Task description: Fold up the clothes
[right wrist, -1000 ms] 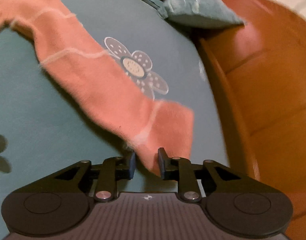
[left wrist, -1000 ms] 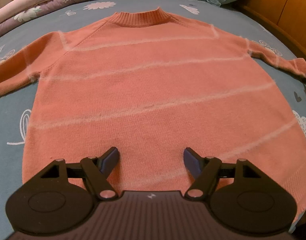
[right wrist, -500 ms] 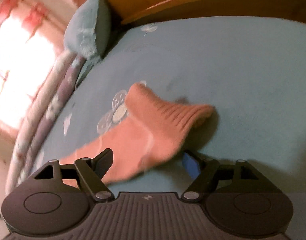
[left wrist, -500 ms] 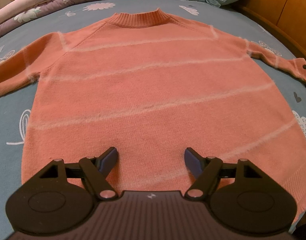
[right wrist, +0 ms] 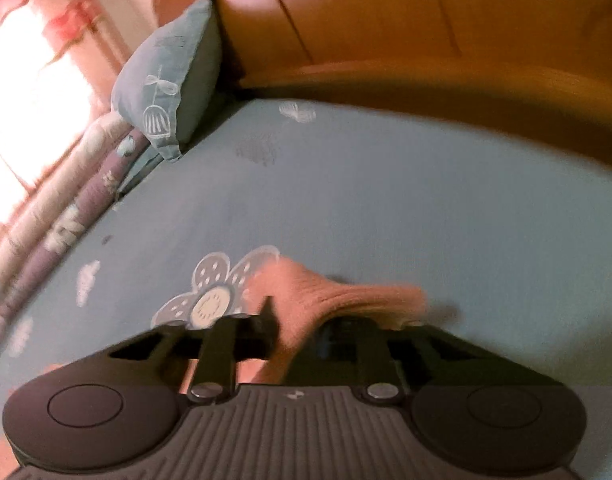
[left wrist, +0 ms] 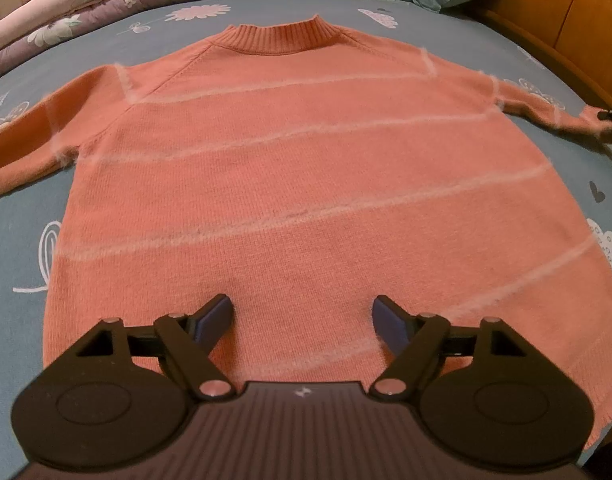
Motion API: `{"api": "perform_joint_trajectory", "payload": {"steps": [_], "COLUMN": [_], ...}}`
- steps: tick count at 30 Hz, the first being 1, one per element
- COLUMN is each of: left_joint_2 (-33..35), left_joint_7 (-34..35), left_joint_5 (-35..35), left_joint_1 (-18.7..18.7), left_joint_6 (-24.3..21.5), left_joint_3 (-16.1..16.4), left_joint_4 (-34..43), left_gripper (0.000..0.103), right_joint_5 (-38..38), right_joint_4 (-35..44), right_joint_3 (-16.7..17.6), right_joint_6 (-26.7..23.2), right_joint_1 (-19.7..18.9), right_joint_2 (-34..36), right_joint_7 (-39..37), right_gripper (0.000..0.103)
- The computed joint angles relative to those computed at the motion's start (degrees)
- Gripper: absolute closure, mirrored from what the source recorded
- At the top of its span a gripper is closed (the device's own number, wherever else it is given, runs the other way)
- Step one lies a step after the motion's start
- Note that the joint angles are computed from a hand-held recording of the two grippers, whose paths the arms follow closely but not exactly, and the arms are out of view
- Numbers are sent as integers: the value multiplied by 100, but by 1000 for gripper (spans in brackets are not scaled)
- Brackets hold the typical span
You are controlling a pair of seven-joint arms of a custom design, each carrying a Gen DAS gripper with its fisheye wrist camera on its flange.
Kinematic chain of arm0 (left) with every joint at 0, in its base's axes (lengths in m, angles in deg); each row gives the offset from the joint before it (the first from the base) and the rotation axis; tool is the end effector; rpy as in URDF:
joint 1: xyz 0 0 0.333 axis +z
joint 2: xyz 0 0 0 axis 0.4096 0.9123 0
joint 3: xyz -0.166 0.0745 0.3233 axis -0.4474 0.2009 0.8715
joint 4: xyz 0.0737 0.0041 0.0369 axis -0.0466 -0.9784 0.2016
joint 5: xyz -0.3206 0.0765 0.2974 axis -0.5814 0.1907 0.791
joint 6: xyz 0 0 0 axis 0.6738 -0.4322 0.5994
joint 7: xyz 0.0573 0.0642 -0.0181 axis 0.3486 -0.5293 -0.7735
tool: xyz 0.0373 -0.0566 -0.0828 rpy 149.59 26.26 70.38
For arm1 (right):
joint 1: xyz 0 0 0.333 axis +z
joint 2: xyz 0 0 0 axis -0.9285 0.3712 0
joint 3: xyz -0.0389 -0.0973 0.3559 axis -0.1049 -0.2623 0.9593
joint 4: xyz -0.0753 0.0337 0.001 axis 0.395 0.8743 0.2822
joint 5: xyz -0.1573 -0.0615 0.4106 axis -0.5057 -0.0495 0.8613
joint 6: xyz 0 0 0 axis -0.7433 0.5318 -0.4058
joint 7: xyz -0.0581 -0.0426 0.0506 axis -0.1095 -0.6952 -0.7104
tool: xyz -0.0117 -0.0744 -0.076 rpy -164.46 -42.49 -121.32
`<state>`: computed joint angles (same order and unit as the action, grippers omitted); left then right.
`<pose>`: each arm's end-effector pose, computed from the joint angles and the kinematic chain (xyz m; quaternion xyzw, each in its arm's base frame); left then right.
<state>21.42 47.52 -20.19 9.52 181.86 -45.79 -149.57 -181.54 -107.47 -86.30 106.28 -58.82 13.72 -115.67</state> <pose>0.4088 -0.3341 0.4050 -0.6633 0.6905 -0.2204 0.1865 0.5174 0.1553 0.3919 -0.4036 0.8058 -0.2518 0.3527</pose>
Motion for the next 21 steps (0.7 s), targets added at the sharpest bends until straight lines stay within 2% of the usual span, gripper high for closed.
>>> {"api": "perform_joint_trajectory", "payload": {"steps": [1, 2, 10, 14, 19, 21], "left_joint_2": [5, 9, -6, -2, 22, 33], "left_joint_7": [11, 23, 65, 61, 77, 94], "left_joint_5": [-6, -11, -11, 25, 15, -1], "left_joint_1": [-1, -4, 3, 21, 21, 14], "left_joint_6": [-5, -12, 18, 45, 52, 34], "left_joint_3": [3, 6, 12, 7, 20, 24], "left_joint_4": [5, 11, -16, -25, -11, 5], "left_gripper": [24, 23, 22, 21, 21, 20], "right_joint_5": [358, 405, -81, 453, 1294, 1163], "right_joint_4": [6, 5, -64, -1, 214, 243], "right_joint_3": [61, 106, 416, 328, 152, 132], "right_joint_6": [-288, -478, -1739, -1757, -1488, -1499], "right_joint_1": [52, 88, 346, 355, 279, 290], "right_joint_2": [-46, -110, -468, -215, 251, 242], "right_joint_7": [-572, -758, -1356, -2026, -2680, -2706], "right_gripper": [92, 93, 93, 93, 93, 93]}}
